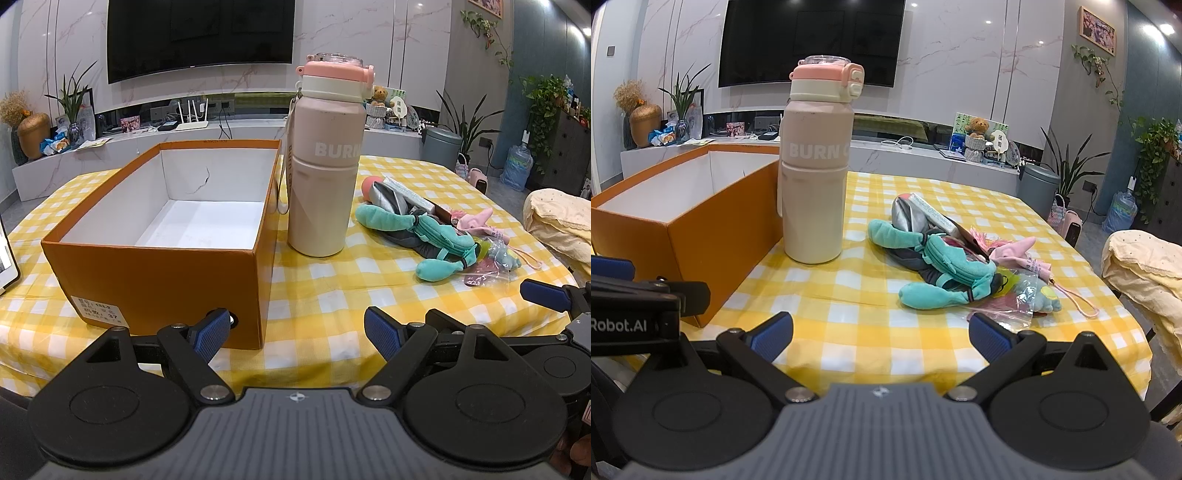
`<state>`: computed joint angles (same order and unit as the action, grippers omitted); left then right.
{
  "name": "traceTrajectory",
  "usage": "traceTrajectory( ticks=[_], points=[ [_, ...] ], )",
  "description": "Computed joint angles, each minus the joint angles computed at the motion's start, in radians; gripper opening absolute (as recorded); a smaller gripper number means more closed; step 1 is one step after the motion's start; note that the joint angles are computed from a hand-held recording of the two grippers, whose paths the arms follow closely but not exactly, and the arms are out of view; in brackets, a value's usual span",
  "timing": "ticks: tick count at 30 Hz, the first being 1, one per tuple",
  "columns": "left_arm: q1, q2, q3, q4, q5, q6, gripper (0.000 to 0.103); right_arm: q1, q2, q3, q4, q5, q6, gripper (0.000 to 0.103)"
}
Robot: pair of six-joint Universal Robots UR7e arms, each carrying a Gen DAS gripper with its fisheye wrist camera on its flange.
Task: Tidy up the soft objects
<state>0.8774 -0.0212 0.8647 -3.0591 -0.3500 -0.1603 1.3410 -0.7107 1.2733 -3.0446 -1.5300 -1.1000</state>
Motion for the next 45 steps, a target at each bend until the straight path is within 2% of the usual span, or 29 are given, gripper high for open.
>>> traceTrajectory(
  ticks=[17, 22, 29, 37, 45],
  points=[
    [0.000, 0.002, -0.003, 0.001, 0.002, 0.001, 0.096, 0.000, 0.000, 0.000, 0.001, -0.001, -0.001, 0.099],
    [-0.001, 0.020, -0.026, -0.039, 0.014, 0.056, 0.096, -0.002, -0.002, -0.003, 0.019, 0.005, 0.012, 0.099],
    [-0.007, 0.015, -0.026, -0.013, 0.020, 0.031, 0.095, -0.003, -0.005, -0.005, 0.029, 0.012, 0.020, 0.099],
    [-0.014, 0.024, -0.050, -0.008, 0.016, 0.060, 0.095, -0.007, -0.001, -0.028, 0.063, 0.020, 0.066, 0.099],
    [-0.019, 0.042, -0.112, -0.012, -0.015, 0.125, 0.094, -0.002, 0.053, -0.141, 0.105, -0.038, 0.142, 0.100]
  ],
)
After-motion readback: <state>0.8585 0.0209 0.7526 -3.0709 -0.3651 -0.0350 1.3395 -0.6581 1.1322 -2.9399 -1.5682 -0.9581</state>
